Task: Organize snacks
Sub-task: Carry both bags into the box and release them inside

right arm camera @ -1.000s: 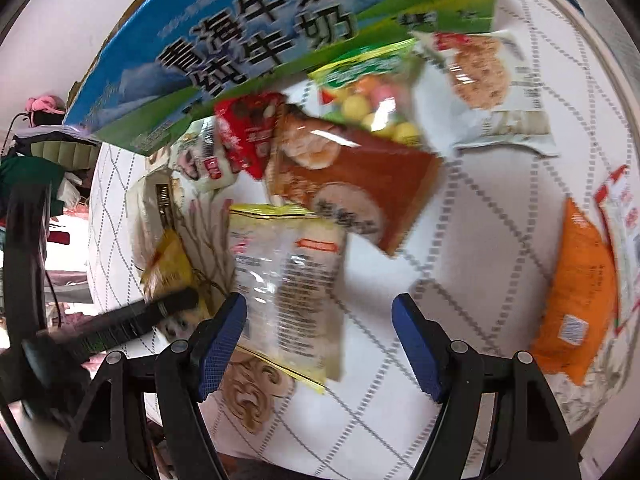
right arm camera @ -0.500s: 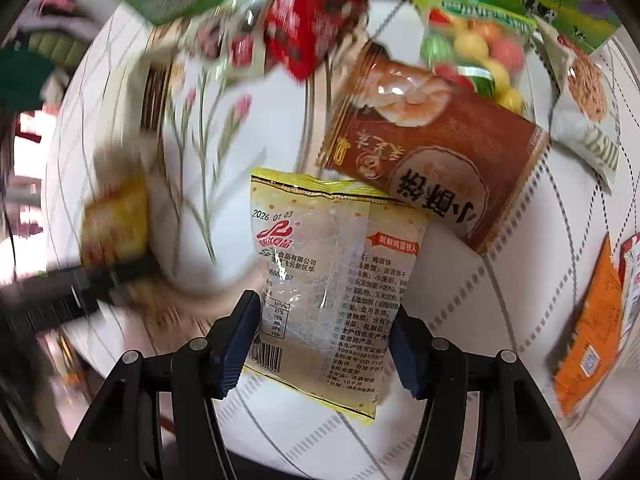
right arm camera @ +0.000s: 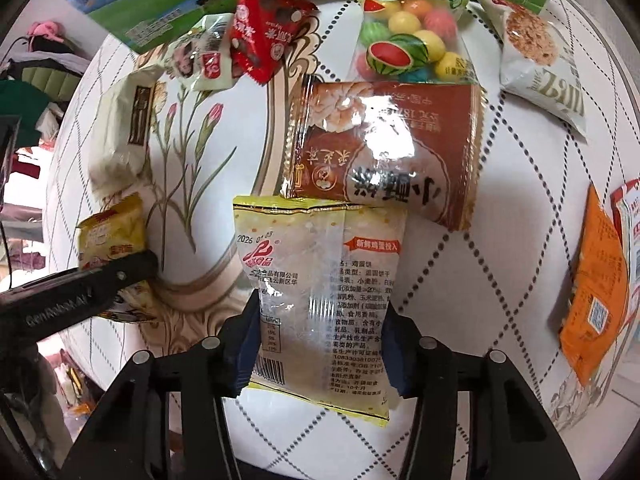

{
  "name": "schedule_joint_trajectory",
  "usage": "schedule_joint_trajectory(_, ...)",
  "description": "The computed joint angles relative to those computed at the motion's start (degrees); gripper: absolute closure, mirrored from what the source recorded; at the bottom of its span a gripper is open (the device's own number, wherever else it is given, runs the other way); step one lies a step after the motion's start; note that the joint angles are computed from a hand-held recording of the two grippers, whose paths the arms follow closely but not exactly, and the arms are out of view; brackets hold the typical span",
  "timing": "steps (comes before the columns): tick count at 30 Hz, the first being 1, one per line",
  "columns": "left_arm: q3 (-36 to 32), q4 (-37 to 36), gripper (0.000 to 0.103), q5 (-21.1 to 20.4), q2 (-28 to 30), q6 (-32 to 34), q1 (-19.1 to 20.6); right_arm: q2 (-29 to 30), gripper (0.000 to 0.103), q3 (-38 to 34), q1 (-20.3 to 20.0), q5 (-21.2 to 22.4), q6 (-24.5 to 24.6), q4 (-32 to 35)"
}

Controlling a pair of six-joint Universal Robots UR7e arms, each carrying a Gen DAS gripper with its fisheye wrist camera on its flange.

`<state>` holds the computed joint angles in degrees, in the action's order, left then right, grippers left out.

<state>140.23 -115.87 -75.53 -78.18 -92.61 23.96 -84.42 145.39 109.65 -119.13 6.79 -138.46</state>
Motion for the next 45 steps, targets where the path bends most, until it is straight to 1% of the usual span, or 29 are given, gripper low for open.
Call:
schedule_joint_trajectory(4,0.0,-4.3,0.054,-1.6,1.7,-0.1,-2.1,-4.2,0.05,1.1,-1.1,2.2,-0.3,2.2)
schedule_joint_trajectory(5,-0.5,-4.9,0.054,-1.7,1.9,-0.1,-2.7,-6.1,0.05,1.1,-1.4,3.2,-0.5,3.4)
schedule_joint_trajectory(8,-2.8,-4.6,0.054,-0.6,2.3,0.8,-3.8,-9.2,0.05,-0.9,-1.3,5.2,-0.4,7.9)
schedule_joint_trajectory(10,-5.6,-3.7,0.054,1.2,2.6,2.1,-4.4,-11.8,0.05,-2.5,-0.6,7.2,-0.4,10.9)
schedule_joint_trajectory(11,-7.2,-2.8,0.054,2.4,2.5,3.1,-4.6,-13.2,0.052,-3.4,-0.4,7.7,-0.7,12.5)
schedule_joint_trajectory(13,-9.9,-1.1,0.054,4.4,2.2,4.2,-4.9,-14.0,0.052,-5.7,-0.2,8.9,-1.1,13.9)
schedule_joint_trajectory(16,-14.7,0.3,0.054,8.3,2.4,8.0,-3.7,-12.7,0.052,-10.7,1.6,10.9,-0.7,13.7)
schedule_joint_trajectory(17,-15.6,1.1,0.054,9.3,1.4,9.7,-2.9,-11.7,0.052,-12.5,2.1,11.6,-0.4,13.3)
schedule_joint_trajectory(18,-17.3,2.3,0.054,10.8,1.2,11.1,-2.0,-11.6,0.052,-14.2,2.2,11.8,-0.8,13.1)
schedule_joint_trajectory(19,-18.2,4.1,0.054,11.9,-0.2,12.6,-1.1,-11.3,0.052,-15.4,2.3,11.8,-1.1,13.1)
schedule_joint_trajectory(20,-19.4,4.5,0.054,14.0,0.1,13.4,-0.7,-9.6,0.052,-17.7,2.7,11.4,-1.8,11.6)
schedule_joint_trajectory(22,-22.7,6.3,0.054,16.5,1.3,15.5,0.8,-7.0,0.052,-21.0,3.3,9.7,-2.5,10.1)
schedule_joint_trajectory(23,-24.1,7.0,0.054,17.5,2.1,17.0,1.8,-5.1,0.052,-23.2,3.7,8.1,-3.4,9.1)
schedule_joint_trajectory(24,-26.0,8.0,0.054,18.9,3.2,18.2,3.1,-2.0,0.052,-26.2,4.1,5.6,-4.6,7.1)
schedule_joint_trajectory(25,-27.7,8.8,0.054,20.1,4.0,19.4,4.4,-0.5,0.052,-28.2,4.0,4.2,-5.6,7.1)
schedule_joint_trajectory(26,-30.3,10.2,0.054,21.4,5.7,21.3,6.4,3.2,0.052,-31.6,4.3,1.1,-7.1,5.6)
schedule_joint_trajectory(28,-33.0,12.0,0.054,22.9,6.6,23.9,9.9,9.1,0.052,-37.0,4.7,-3.8,-9.4,4.3)
schedule_joint_trajectory(30,-36.7,15.3,0.054,23.9,8.6,25.3,12.9,14.7,0.052,-41.9,4.7,-8.5,-11.3,3.3)
schedule_joint_trajectory(31,-38.3,16.9,0.054,24.5,9.6,25.7,14.2,18.1,0.052,-44.8,4.7,-11.7,-12.6,3.7)
schedule_joint_trajectory(32,-40.2,18.4,0.054,25.2,11.1,26.4,16.0,19.4,0.052,-46.1,4.7,-13.4,-13.1,3.8)
schedule_joint_trajectory(33,-41.3,19.6,0.054,25.4,11.8,26.5,16.9,22.8,0.052,-48.8,4.7,-16.6,-14.5,4.0)
schedule_joint_trajectory(35,-43.6,21.0,0.054,25.1,13.4,27.6,19.6,26.3,0.052,-51.9,4.4,-19.5,-15.5,5.0)
schedule_joint_trajectory(38,-46.5,23.0,0.054,25.5,15.6,28.3,22.5,32.1,0.052,-56.9,3.8,-24.7,-16.5,7.5)
schedule_joint_trajectory(39,-47.5,24.3,0.054,25.4,16.1,27.9,22.9,33.9,0.052,-58.3,3.5,-26.6,-16.6,8.2)
schedule_joint_trajectory(41,-48.8,24.6,0.053,25.0,17.2,28.4,24.5,35.3,0.052,-58.3,3.6,-30.2,-16.4,9.3)
schedule_joint_trajectory(42,-49.6,25.1,0.053,24.9,17.7,28.2,25.2,36.5,0.052,-59.0,3.4,-31.7,-16.8,8.5)
schedule_joint_trajectory(43,-50.0,25.0,0.05,24.5,18.0,28.0,25.9,37.5,0.048,-59.4,3.2,-33.0,-17.9,7.4)
schedule_joint_trajectory(44,-50.3,24.6,0.045,23.9,18.0,28.3,26.3,38.7,0.034,-60.1,3.1,-34.7,-18.5,7.3)
schedule_joint_trajectory(45,-50.4,24.1,0.025,23.4,18.0,28.5,26.7,39.1,0.024,-60.7,2.8,-34.3,-17.8,7.7)
